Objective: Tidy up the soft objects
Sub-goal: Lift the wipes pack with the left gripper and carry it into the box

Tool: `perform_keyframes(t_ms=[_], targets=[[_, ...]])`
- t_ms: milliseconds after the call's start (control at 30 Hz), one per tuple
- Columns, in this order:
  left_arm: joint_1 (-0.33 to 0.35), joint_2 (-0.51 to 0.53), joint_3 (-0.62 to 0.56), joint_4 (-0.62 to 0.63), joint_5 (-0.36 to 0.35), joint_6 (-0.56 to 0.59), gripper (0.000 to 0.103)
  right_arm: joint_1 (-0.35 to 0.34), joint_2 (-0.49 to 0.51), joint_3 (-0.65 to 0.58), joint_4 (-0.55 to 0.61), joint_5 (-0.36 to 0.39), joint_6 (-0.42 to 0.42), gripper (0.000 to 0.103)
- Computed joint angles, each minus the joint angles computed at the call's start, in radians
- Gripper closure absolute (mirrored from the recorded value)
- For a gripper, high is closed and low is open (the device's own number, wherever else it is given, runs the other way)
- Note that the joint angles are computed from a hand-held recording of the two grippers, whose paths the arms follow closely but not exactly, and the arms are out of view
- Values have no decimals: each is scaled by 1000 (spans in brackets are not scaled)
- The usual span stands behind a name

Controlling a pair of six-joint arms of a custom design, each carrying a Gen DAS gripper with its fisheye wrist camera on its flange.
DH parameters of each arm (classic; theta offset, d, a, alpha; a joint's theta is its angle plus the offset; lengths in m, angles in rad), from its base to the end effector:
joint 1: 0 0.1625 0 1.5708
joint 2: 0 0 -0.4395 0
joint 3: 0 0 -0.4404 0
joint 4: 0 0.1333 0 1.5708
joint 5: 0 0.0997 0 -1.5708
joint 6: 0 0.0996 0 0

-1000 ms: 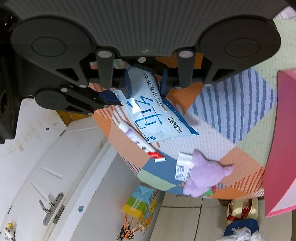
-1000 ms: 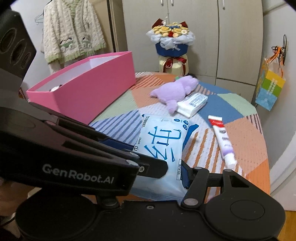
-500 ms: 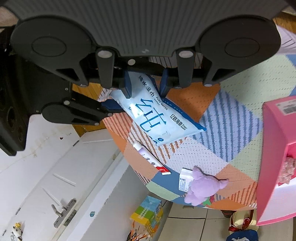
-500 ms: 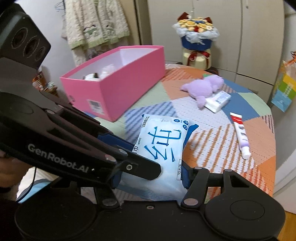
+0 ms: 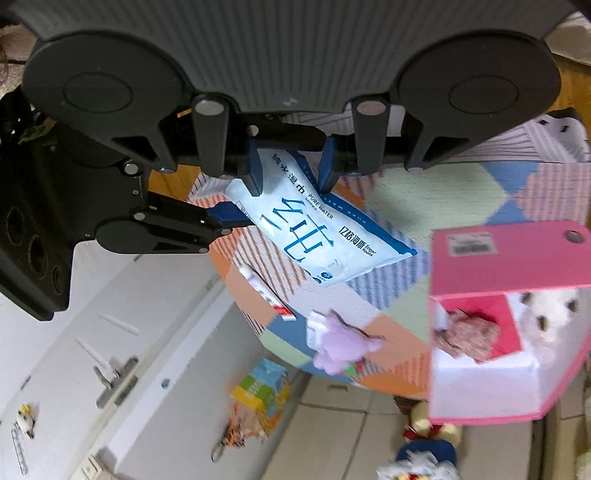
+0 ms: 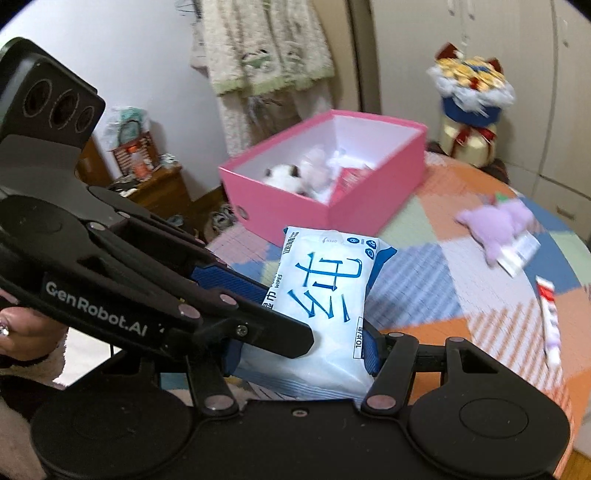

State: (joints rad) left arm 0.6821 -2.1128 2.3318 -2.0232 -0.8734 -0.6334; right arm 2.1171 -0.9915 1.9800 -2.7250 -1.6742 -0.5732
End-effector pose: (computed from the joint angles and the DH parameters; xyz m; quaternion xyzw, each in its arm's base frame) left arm -0.1223 -0.3535 0.3921 0.0794 0.9309 -0.3133 0.1703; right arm 0.4155 -0.4466 0.0812 0.5248 -0.8456 0.0819 0.0526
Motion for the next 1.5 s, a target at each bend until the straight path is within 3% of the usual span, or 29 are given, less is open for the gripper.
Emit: perform_keyframes(t_ms=[233,533,933,1067,1233,1500], targets=[[-66,-65,-35,140,129,-66,73,40,46,-43,-39,62,-3,37],[-4,-74,-66,23,174,80,73,70,147,-140,-106,74,31,37],[184,46,-132,-291,146,356,73,62,295,-316,-101,123,67,37],[296,125,-171,-432,89,450,73,60,365,-410,-65,108,52,37],[433,213,-246,-448,3,455,73,41,464,-554,63,111,78,37],[553,288,-306,-447,-85,460,73,33,556,-682,193,70,50,37]])
